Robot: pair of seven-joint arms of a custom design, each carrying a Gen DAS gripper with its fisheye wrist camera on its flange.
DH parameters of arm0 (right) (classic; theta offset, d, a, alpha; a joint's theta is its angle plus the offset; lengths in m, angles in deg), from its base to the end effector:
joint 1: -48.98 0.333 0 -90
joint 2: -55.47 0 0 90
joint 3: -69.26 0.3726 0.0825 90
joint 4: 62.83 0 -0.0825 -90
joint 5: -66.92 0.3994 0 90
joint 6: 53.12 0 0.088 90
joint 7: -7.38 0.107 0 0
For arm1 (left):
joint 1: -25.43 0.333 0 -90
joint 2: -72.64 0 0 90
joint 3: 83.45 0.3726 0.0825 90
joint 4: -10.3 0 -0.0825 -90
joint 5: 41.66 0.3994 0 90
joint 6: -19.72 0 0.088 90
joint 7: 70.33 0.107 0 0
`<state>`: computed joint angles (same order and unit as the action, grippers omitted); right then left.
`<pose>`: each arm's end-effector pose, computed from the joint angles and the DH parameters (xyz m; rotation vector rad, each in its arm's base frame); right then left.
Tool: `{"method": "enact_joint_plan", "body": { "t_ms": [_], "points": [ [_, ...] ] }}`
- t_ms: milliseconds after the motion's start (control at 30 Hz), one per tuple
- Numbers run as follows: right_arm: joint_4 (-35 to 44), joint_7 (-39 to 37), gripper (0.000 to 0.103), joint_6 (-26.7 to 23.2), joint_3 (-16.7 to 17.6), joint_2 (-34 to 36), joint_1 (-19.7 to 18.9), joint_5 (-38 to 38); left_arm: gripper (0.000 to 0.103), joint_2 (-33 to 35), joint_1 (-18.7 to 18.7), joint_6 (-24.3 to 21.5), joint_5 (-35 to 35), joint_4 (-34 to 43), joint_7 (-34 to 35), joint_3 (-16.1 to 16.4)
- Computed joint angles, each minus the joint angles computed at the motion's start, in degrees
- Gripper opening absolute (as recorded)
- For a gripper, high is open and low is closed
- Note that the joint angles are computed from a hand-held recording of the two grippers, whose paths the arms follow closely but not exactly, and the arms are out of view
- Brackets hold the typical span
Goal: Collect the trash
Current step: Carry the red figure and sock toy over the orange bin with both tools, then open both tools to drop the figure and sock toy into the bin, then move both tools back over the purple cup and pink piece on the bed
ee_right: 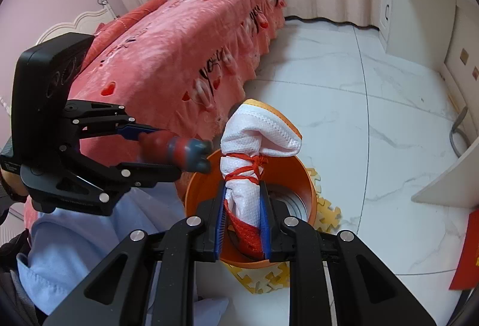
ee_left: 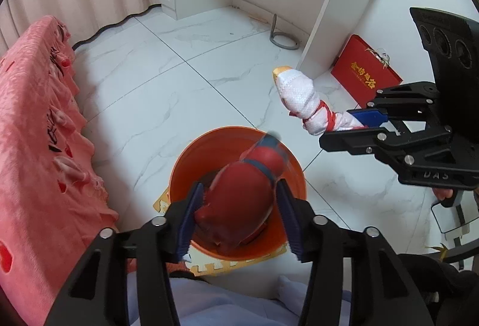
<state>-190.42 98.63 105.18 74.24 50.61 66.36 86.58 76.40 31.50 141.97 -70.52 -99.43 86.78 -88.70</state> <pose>0.5263 0.2025 0.5267 -1.8495 1.6876 -0.2036 0.6115 -0.0110 0.5288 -0.9637 2.8380 -0.7191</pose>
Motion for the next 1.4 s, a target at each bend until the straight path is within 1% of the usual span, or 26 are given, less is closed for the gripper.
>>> {"method": "enact_joint_plan", "body": {
  "t_ms": [33, 67, 100, 233, 333, 400, 433, 467, 700, 733, 800, 867, 900, 967, 1033, 1200, 1267, 1333, 1400],
  "points": [
    [0.1, 0.0, 0.02, 0.0, -0.1, 0.5, 0.0, 0.3, 0.07, 0.1, -0.1, 1.0, 0.5, -0.3, -0.7, 0.0],
    [0.1, -0.1, 0.022, 0.1, -0.1, 0.7, 0.0, 0.6, 0.075, 0.0, -0.3, 1.9, 0.8, -0.6, -1.3, -0.1],
    [0.2, -0.1, 0.022, 0.1, -0.1, 1.1, 0.0, 0.8, 0.076, 0.1, -0.2, 1.5, 0.5, -0.4, -1.5, -0.1],
    [1.2, 0.0, 0.023, 0.4, 0.0, 2.8, 0.2, 1.1, 0.076, -0.5, 0.0, 1.2, 0.9, -1.0, -1.3, 0.2],
    [2.5, 0.6, 0.026, 0.0, 0.2, 4.1, 0.4, 0.6, 0.076, -0.5, 0.0, 1.1, 1.2, -0.9, -2.2, 0.3],
    [3.2, 0.8, 0.032, -0.2, 0.2, 5.0, 0.6, 0.3, 0.076, -0.7, 0.0, 1.4, 1.7, -1.2, -2.6, 0.4],
    [3.4, 1.2, 0.042, -0.4, 0.3, 5.2, 0.7, -0.1, 0.076, -0.7, 0.1, 1.5, 1.9, -1.2, -2.6, 0.4],
    [3.6, 2.2, 0.047, -0.3, 0.3, 5.4, 0.8, -1.1, 0.076, -0.8, 0.2, 1.6, 1.9, -1.2, -2.6, 0.5],
    [3.8, 4.8, 0.047, -0.3, 0.5, 4.6, 1.3, -3.6, 0.076, -1.8, 0.6, 1.8, 1.5, -1.7, -3.1, 1.1],
    [3.7, 5.1, 0.047, -0.3, 0.5, 4.3, 1.3, -3.9, 0.078, -2.1, 0.7, 1.9, 1.6, -1.9, -3.1, 1.2],
    [3.6, 5.5, 0.049, -0.6, 0.6, 3.6, 1.4, -4.4, 0.082, -3.0, 0.7, 2.9, 1.3, -2.8, -2.9, 1.4],
    [3.6, 6.7, 0.054, -0.8, 0.8, 2.9, 1.5, -5.9, 0.083, -3.8, 0.7, 3.2, 0.6, -3.4, -2.6, 1.8],
    [3.5, 6.9, 0.056, -0.8, 0.9, 2.5, 1.5, -6.2, 0.083, -4.2, 0.8, 3.0, 0.4, -3.6, -2.7, 2.1],
    [3.7, 7.6, 0.06, -1.2, 1.2, 1.8, 1.7, -6.9, 0.088, -5.2, 1.0, 3.3, 0.2, -4.1, -2.8, 2.7],
    [3.9, 7.6, 0.06, -1.4, 1.6, 1.1, 2.1, -6.8, 0.093, -6.8, 1.1, 4.0, -0.6, -5.3, -2.2, 3.5],
    [6.1, 6.6, 0.06, -2.5, 2.5, 1.2, 3.4, -6.5, 0.094, -10.2, 1.7, 5.5, 0.4, -7.6, -3.2, 5.7],
    [7.5, 6.2, 0.068, -2.9, 3.0, 1.6, 4.2, -6.5, 0.094, -11.4, 2.1, 5.6, 0.4, -8.3, -3.4, 6.9],
    [8.8, 6.0, 0.071, -2.7, 3.5, 2.1, 5.1, -6.7, 0.097, -12.5, 2.7, 5.5, 0.7, -8.8, -4.3, 8.1],
    [10.8, 4.3, 0.071, -2.9, 4.1, 3.0, 6.3, -5.9, 0.097, -13.8, 3.5, 5.5, 0.9, -9.5, -4.9, 9.5]
  ]
}}
